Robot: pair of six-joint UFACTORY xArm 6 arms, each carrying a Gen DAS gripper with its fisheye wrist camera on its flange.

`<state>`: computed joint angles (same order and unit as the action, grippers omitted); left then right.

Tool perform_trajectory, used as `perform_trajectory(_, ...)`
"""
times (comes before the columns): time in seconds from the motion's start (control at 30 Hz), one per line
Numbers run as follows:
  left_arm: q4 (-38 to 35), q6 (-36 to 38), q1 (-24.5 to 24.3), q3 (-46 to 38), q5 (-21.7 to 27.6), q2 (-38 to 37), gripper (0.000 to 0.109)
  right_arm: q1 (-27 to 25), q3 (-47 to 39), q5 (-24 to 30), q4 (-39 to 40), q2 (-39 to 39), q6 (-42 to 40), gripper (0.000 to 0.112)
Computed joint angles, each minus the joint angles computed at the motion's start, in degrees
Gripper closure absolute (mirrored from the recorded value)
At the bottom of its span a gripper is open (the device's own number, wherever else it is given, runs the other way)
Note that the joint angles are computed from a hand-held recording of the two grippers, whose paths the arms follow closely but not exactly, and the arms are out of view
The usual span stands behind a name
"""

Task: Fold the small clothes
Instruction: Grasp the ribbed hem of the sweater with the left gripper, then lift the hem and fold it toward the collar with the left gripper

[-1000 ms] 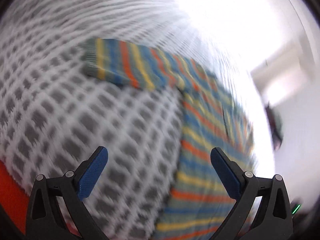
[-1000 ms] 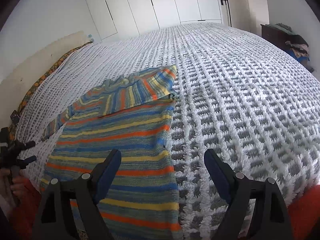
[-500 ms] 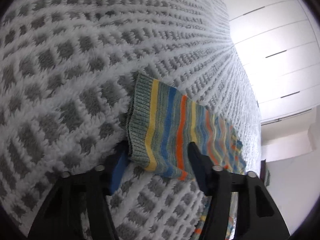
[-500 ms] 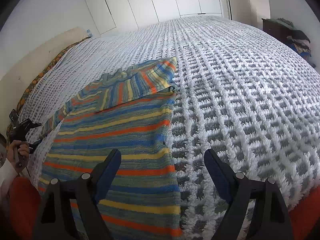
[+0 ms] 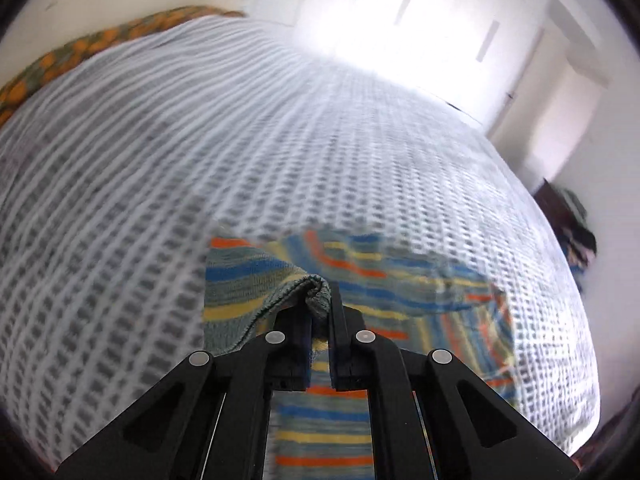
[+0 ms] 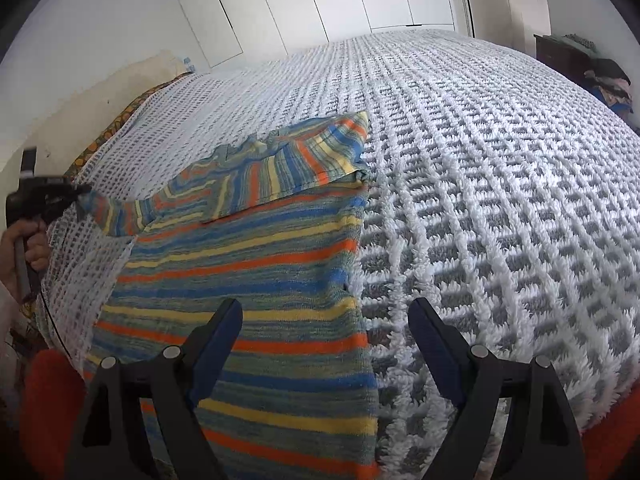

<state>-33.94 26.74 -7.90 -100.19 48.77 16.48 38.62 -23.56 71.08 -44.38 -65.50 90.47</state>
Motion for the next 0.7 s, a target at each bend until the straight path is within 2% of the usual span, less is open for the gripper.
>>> perform_trajectory(0.1,-2.32,4.93,-7.50,2.35,1.99,-2.86,0.103,1.44,-0.09,1.36,-1.03,-0.67,1.12,0.028)
perform_trajectory(0.13,-2.92,5.58,-9.14,3.14,3.15,-3.25,0.095,1.93,-0.09,1.96,-1.38,-1.01,1.59,0.028)
perform_trajectory(0.17,-3.35,5.62,-11.40,3.84,5.82,-2.98,0.068,2.29,0.05,2.48,-1.65,-1.60,1.96,0.028)
perform_trajectory(0.23,-0.57,3.51,-13.78,9.07,7.97,-5.25,0.025,2.61,0.33,3.21,-1.94,-2.60,2.59,0.028)
perform_trajectory(0.3,2.59,1.87,-14.92,16.67,7.75,-8.63,0.031,3.42,0.51,4.31,-2.52,-3.62,3.80,0.028)
perform_trajectory(0.37,-0.69,7.71,-12.47,26.29,9.36,-14.80,0.031,5.21,0.50,6.31,-3.68,-4.69,5.30,0.028)
perform_trajectory(0.47,1.10,12.64,-8.65,39.39,6.41,-25.50,0.031,7.29,0.70,8.58,-4.92,-6.04,7.20,0.028)
perform_trajectory(0.6,2.68,13.37,-2.06,43.41,5.12,-28.31,0.031,3.15,2.23,4.81,-2.86,-7.21,6.31,0.028)
perform_trajectory(0.7,3.61,12.82,1.83,44.05,3.17,-28.76,0.029,2.66,2.07,4.08,-2.44,-6.11,5.99,0.028)
